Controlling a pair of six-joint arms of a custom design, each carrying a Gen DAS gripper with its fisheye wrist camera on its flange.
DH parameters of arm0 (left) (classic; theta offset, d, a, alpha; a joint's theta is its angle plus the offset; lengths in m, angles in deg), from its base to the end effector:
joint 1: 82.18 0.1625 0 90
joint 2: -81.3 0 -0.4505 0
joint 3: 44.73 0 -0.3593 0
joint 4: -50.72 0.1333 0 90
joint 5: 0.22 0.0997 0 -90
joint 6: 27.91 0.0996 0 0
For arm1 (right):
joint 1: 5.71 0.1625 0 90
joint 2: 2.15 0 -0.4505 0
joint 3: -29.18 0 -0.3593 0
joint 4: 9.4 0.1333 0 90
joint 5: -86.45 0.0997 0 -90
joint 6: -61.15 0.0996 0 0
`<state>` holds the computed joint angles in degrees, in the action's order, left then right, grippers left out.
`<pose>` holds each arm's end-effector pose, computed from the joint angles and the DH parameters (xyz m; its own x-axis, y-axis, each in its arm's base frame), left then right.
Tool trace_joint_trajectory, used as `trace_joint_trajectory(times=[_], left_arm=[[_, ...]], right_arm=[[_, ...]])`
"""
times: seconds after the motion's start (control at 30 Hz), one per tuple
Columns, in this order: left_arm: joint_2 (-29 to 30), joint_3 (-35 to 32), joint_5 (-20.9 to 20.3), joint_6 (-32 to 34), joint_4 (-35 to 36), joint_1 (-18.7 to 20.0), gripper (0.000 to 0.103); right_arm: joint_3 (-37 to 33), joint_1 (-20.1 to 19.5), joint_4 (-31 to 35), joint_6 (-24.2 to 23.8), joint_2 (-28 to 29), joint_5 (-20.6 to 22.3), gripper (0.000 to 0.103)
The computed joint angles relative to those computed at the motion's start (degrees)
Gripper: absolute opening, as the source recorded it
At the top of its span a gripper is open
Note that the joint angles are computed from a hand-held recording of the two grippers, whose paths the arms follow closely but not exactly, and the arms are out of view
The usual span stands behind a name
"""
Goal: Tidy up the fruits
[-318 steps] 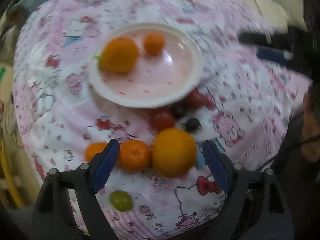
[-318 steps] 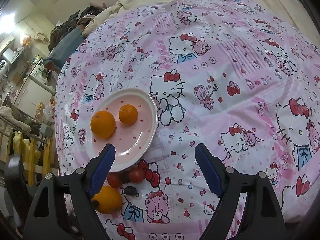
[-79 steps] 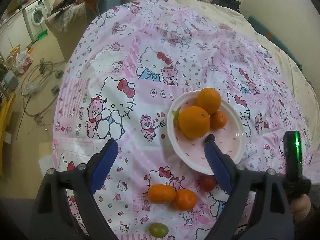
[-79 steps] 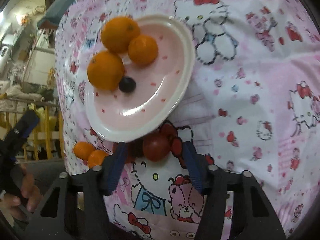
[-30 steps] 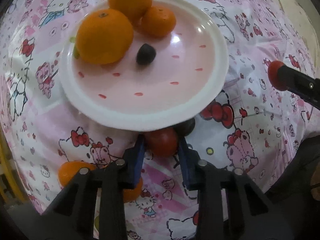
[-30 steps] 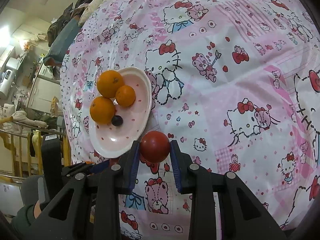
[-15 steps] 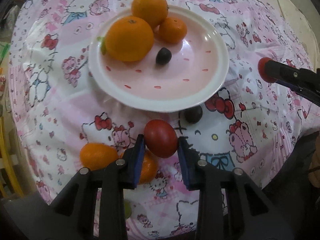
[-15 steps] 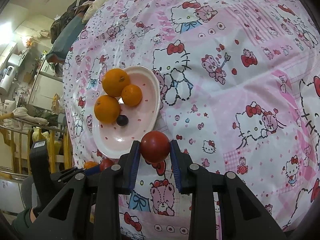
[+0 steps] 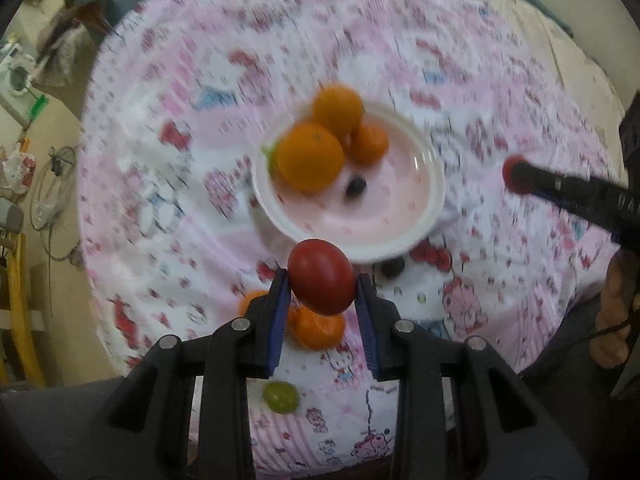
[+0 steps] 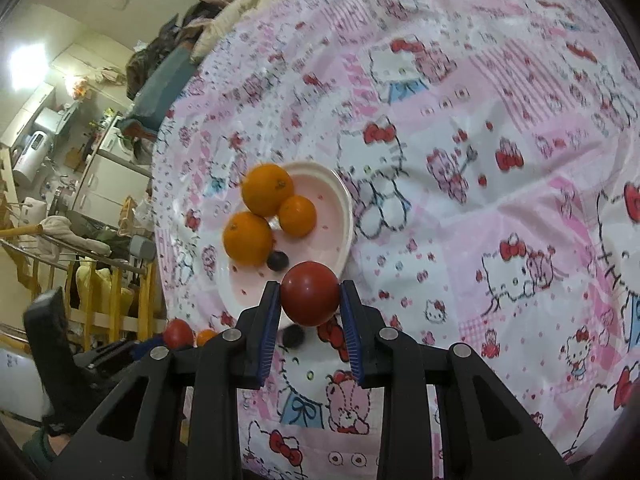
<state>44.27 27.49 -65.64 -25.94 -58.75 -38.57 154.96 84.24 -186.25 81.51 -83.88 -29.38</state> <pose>-0.4042 -0.6264 0.1125 -0.5214 0.7586 -0.3909 0.7153 0.6382 0.2845 0.0895 -0.4572 0.3605 -0.8434 0.5336 0.0633 0.3137 0.5846 -0.7482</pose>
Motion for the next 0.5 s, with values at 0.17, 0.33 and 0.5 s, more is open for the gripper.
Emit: trace_joint_trajectory(times=[0.17, 0.33, 0.5], left_arm=[[2.38, -3.63, 1.21, -0.07, -3.72, -0.08, 0.028], [5.35, -7.22, 2.22, 0.34, -4.92, 0.10, 0.028], [7.85, -10.13, 2.39, 0.56, -4.54, 0.65, 0.028]], right_arm=[[-0.49, 1.26, -3.60, -2.24, 0.28, -0.44, 0.031], [-1.06, 0.92, -4.50, -3.21, 0.03, 0.44, 0.031], [-2.84, -0.26, -2.65, -4.01, 0.13, 1.44, 0.031]])
